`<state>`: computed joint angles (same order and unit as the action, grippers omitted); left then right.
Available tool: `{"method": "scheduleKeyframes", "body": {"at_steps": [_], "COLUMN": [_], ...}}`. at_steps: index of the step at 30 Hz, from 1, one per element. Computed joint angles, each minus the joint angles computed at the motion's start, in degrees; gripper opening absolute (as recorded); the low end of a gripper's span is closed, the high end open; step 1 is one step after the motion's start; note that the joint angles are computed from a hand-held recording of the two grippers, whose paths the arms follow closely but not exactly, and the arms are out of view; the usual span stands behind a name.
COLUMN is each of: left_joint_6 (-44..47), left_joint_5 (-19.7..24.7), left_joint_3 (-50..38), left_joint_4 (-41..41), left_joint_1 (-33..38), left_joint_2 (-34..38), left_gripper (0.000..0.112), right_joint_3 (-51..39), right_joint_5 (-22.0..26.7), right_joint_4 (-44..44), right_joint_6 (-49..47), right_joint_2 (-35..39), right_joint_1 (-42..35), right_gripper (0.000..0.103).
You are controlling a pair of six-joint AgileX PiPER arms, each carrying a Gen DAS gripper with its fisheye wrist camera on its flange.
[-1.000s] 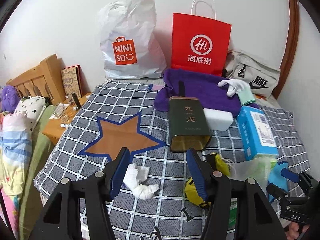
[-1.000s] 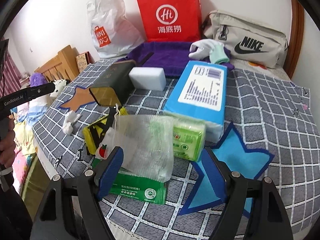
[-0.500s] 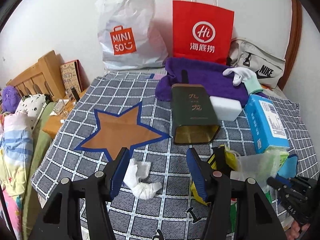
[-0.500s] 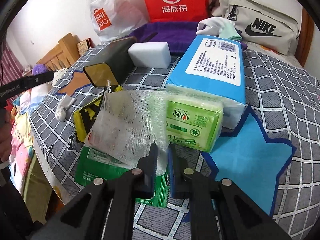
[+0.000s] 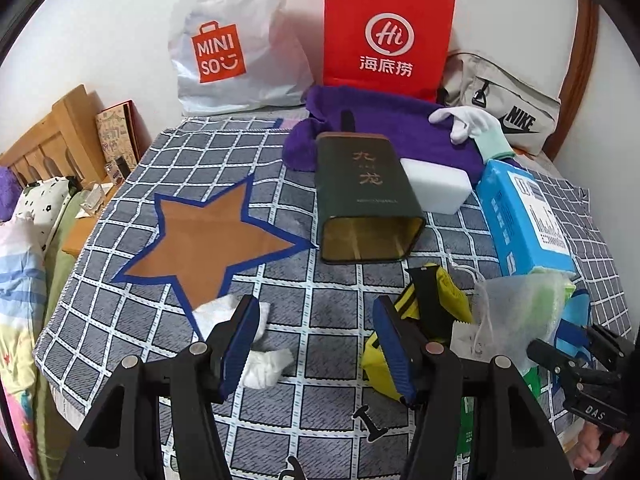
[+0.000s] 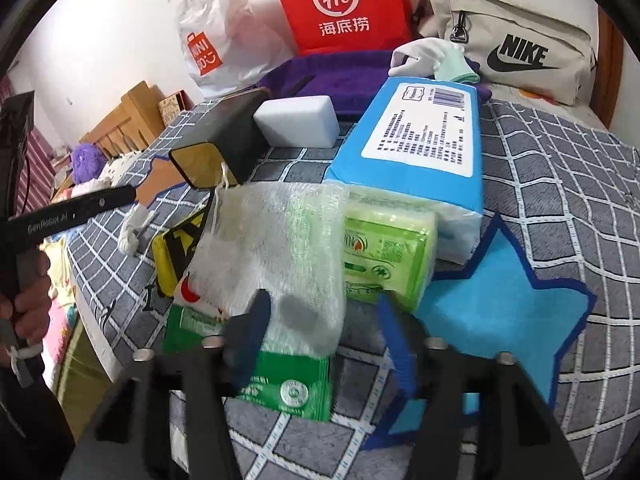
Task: Organize soft objects
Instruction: 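Close the right tool on the white mesh bag, then lift the white mesh bag with the right tool while the left tool reaches the yellow bag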
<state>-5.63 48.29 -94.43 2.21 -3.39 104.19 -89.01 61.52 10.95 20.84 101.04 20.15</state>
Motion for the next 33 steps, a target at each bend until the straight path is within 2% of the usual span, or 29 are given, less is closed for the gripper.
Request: {"method": "scheduleKeyframes", "body": {"at_steps": [2,3,4,5,6,16,22,25,29,31,32,33], "left_joint_6": [0.91,1.28,1.75,2.27,2.86,7.39,11.21,7.46,9.56,9.60,11.50,11.66], "left_joint_5": [0.13,0.22,0.41,0.63,0.80,-0.13,1.71,3.02,3.60,2.50,2.24,1.74], "left_joint_3": [-0.02,-0.12,-0.37,-0.64,-0.78,0.31,-0.60,-1.29,-0.75,0.08,0.36,0.91], "left_joint_4": [-0.84,-1.20,-1.57,-1.87,-2.14,-5.95,-9.25,-5.18,-9.20,-10.87,-13.58,-14.06], "left_joint_1": [0.05,0.13,0.16,0.23,0.24,0.71,-0.54,-2.23,-1.92,-1.67,-1.02,-1.07], "left_joint_2": [0.25,0.41,0.66,0.90,1.13,1.64,2.92,4.44,5.33,5.56,5.63,5.40], "left_gripper": [0.057,0.057,0.057,0.057,0.057,0.057,0.057,0.057,0.057,0.050,0.042,0.041], "right_joint_3": [-0.31,-0.85,-1.26,-1.56,-1.72,-1.26,0.39,1.86,4.53,5.89,6.33,6.65], "right_joint_5": [-0.70,-0.66,-0.71,-0.59,-0.64,0.40,2.44,2.98,2.64,1.62,1.16,0.52], "right_joint_4": [1.17,1.38,2.03,2.59,3.52,-0.86,-3.79,-5.50,-2.44,-0.45,0.67,1.94], "right_joint_6": [-0.44,-0.52,-1.30,-1.76,-2.35,-2.84,-1.54,-0.12,-0.65,-1.66,-2.31,-2.93], "right_joint_2": [0.80,1.46,2.03,2.41,2.71,-3.61,-7.83,-8.61,-8.63,-8.19,-7.99,-7.54], "right_joint_1": [-0.35,-0.31,-0.37,-0.45,-0.69,-0.93,-2.90,-4.07,-5.55,-5.43,-5.47,-5.60], "right_gripper": [0.056,0.052,0.033,0.008,0.007,0.006,0.006,0.006,0.010,0.010,0.017,0.023]}}
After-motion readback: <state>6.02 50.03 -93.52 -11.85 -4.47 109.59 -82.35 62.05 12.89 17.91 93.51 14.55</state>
